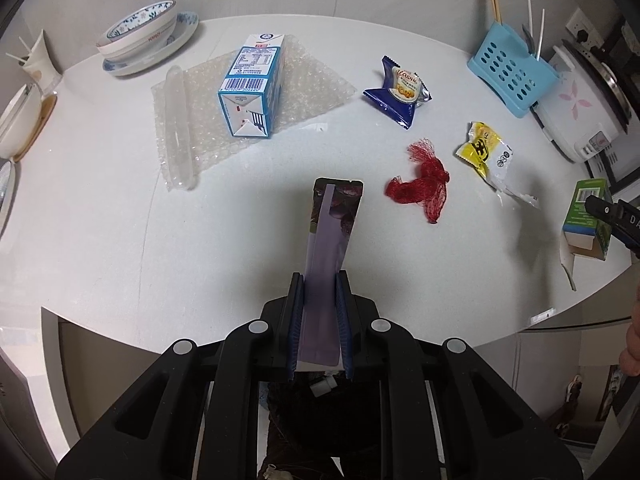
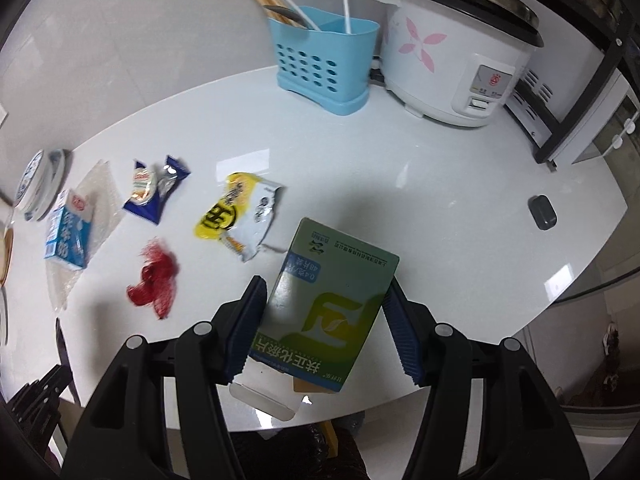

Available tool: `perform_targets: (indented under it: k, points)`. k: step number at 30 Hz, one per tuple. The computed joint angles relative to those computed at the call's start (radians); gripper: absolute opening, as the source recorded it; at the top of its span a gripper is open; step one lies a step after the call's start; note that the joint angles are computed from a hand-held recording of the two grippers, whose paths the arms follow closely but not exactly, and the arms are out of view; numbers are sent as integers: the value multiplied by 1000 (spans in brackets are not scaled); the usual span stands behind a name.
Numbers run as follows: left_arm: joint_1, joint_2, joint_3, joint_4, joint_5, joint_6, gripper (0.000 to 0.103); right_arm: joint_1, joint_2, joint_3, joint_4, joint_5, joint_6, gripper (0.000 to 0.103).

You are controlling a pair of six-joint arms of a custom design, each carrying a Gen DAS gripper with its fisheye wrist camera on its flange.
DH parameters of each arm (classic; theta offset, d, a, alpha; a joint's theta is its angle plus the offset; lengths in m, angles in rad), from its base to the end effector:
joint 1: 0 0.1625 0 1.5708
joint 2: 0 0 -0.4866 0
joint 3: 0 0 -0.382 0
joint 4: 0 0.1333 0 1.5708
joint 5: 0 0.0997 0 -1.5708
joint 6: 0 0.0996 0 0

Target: Collect trash

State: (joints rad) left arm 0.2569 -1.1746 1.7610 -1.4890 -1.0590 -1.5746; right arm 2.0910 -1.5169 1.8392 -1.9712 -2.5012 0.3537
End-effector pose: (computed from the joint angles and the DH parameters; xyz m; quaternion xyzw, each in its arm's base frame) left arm -0.4668 -0.3109 0.2701 -0.0365 0.9170 -0.1972 0.3449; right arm 0.2912 -0.4009 0.4758 0.0568 -0.8914 0.2213 0.3914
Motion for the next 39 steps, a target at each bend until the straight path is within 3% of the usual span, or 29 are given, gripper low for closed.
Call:
perform_targets:
  k: [10, 22, 39]
  points:
    - [-47, 1, 7, -17, -11, -17, 15, 91, -23, 53, -40, 96, -52, 57]
    - [-104, -7, 21, -42, -23, -45, 15, 165, -56, 110, -72, 138, -75, 57]
    - [-154, -20, 87, -112, -87, -61, 15, 188, -121, 188, -41, 184, -63, 56]
